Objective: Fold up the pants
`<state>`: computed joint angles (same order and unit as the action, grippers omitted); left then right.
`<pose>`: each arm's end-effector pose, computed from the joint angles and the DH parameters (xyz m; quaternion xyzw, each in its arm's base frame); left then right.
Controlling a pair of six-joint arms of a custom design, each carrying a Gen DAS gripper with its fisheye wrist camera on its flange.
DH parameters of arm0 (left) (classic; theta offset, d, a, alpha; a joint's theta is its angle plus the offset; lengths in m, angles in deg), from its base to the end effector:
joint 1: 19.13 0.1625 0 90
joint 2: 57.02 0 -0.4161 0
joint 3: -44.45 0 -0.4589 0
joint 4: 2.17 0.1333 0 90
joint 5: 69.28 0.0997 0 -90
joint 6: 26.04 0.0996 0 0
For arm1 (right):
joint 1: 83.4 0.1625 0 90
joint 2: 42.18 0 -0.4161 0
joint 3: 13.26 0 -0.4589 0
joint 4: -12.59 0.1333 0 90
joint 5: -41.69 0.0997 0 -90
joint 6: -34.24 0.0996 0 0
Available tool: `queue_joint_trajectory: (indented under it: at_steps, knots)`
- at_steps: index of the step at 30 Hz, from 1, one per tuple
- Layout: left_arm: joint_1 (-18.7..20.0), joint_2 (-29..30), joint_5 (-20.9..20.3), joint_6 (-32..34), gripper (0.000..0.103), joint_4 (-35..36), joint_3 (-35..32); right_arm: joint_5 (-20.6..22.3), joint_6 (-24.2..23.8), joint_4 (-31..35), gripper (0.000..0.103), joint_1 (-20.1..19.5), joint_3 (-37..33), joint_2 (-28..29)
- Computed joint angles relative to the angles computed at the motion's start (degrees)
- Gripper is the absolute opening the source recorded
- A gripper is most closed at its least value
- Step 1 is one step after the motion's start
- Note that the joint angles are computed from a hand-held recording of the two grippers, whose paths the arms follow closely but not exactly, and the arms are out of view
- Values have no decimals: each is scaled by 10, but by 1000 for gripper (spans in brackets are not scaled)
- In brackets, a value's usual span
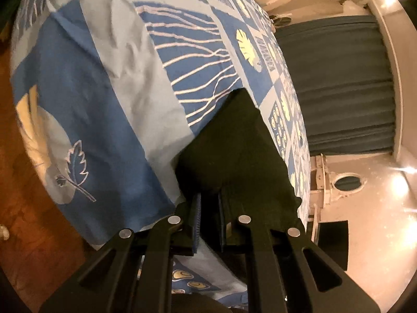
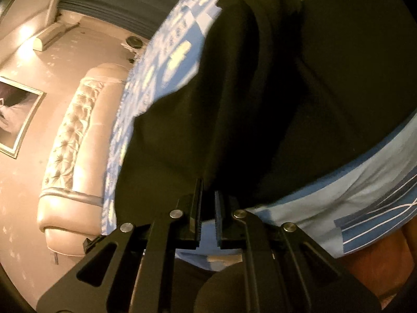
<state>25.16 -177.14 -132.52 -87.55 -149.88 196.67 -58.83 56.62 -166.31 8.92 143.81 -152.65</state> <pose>-0.0963 -0.3428 0.2415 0.1812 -0.9326 0.3096 0.0397 0.1275 -0.3045 0.2136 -0.1943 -0.9088 0.3693 0.0067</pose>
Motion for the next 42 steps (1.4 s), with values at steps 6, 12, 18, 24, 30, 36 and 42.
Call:
queue_joint_trajectory:
  at_steps: [6,12,18,24,30,36,42]
  knots:
    - [-48,-76,48,-5,45,104,5,-52,7,97,34,26,-12,-93]
    - [-122,-109,111,-31,76,197,-9,-219,-80,128,66,83,-153,-5]
    - [-92,28,30,10,80,77,-45,-388,-196,216,68,60,-368,231]
    - [-73,147,-40,27,82,-5,-74,-549,-270,277,68,32,-493,387]
    - [-85,188,-35,21,86,6,-81,-466,-285,241,8,10,-470,335]
    - [-87,200,-27,19,90,-9,-75,-376,-310,154,8,20,-356,165]
    - [-103,213,-19,-5,91,65,-105,-280,-281,159,8,-7,-225,-99]
